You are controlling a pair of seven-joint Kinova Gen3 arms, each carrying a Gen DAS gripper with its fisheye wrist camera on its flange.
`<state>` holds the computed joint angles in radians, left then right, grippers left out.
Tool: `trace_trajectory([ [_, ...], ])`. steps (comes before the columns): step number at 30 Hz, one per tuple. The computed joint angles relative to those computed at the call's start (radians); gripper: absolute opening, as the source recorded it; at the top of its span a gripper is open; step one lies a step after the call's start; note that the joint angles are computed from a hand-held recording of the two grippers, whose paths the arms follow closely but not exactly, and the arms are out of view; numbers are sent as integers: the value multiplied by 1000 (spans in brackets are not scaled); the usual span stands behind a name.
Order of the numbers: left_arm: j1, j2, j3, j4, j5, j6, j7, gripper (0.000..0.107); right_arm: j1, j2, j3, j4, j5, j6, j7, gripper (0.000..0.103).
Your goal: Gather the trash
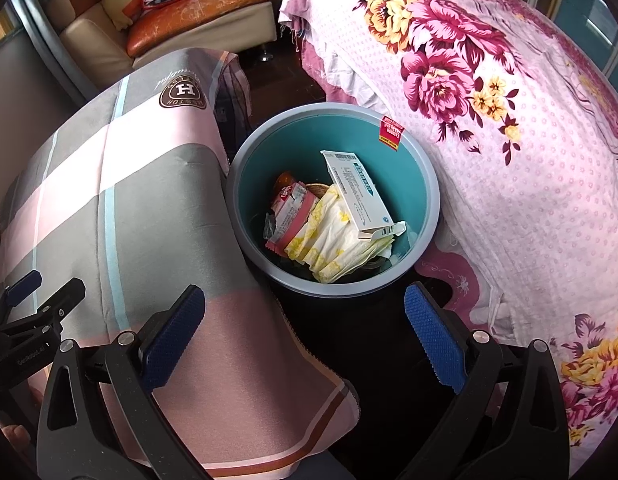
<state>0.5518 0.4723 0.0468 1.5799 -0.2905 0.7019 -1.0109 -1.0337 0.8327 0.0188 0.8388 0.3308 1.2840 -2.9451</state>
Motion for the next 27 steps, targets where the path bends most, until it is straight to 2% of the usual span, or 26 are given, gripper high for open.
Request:
trace_trajectory([
  [27, -26, -49, 4, 72, 14, -54, 6, 99, -43, 56, 22, -164, 16, 145, 36, 96],
])
